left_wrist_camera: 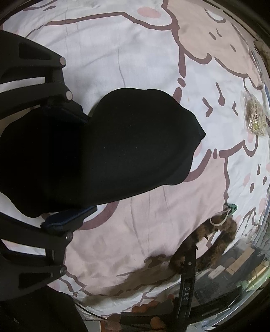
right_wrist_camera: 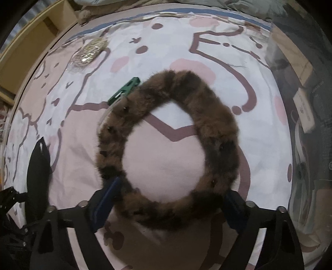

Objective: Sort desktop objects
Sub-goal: 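Lift the headband with the right gripper while the left gripper holds the mask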

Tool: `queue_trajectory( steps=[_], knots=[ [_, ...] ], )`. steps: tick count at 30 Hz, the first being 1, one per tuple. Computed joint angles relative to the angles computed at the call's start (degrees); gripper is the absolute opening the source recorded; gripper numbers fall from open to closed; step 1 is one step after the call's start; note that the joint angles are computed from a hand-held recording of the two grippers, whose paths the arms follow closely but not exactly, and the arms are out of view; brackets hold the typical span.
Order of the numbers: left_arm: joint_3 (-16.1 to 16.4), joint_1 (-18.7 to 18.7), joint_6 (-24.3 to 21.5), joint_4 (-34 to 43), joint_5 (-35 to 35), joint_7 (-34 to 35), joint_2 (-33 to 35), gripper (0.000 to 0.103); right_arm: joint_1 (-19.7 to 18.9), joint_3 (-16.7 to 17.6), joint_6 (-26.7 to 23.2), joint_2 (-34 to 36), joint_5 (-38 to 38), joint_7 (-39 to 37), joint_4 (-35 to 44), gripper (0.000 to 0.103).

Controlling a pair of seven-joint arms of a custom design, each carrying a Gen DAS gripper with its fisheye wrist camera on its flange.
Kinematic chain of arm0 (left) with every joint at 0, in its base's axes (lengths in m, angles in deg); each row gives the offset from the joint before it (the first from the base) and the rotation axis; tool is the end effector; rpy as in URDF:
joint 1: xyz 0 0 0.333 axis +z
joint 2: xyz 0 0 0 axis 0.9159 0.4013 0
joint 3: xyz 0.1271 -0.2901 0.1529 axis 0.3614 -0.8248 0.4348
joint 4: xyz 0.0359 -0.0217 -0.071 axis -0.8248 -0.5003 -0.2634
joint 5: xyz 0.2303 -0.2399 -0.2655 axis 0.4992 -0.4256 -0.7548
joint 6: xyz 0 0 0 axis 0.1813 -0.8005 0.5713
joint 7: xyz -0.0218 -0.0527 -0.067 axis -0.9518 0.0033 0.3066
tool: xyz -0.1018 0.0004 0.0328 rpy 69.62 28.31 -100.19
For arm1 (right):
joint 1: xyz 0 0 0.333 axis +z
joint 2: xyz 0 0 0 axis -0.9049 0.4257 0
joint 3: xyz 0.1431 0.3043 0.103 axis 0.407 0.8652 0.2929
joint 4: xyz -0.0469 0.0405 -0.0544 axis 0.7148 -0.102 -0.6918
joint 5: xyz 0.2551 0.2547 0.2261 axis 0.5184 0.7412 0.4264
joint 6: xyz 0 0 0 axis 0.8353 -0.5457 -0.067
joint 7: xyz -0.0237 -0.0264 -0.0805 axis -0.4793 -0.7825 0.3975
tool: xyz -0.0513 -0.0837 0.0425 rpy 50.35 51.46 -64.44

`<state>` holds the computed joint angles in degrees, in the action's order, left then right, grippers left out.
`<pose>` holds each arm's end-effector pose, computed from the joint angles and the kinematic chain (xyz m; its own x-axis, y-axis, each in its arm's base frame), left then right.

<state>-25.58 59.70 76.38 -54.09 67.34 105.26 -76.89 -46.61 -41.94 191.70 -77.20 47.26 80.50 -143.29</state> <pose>0.4777 -0.1458 0.4546 -0.7047 -0.6898 0.1658 -0.7093 0.6896 -0.1461 0.5115 0.2134 0.4274 -0.0646 -0.9884 -0.1377 -0.9656 0.0967 -0.2414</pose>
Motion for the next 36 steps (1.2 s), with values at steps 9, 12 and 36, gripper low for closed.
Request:
queue_trajectory(
  steps=[9, 12, 36],
  knots=[
    [0.75, 0.52, -0.7, 2.91, -1.47, 1.74, 1.02, 0.069, 0.56, -0.32, 2.06, -2.39, 3.32, -4.35, -0.92, 0.087],
    [1.19, 0.89, -1.16, 3.73, -2.42, 2.17, 0.92, 0.069, 0.74, -0.62, 3.15, -3.77, 4.51, -4.82, -1.25, 0.087],
    [1.08, 1.49, -1.51, 5.32, -3.78, 1.91, 1.99, 0.068, 2.07, -0.3, -5.06, -2.4, 8.66, -12.36, -0.99, 0.094]
  ],
)
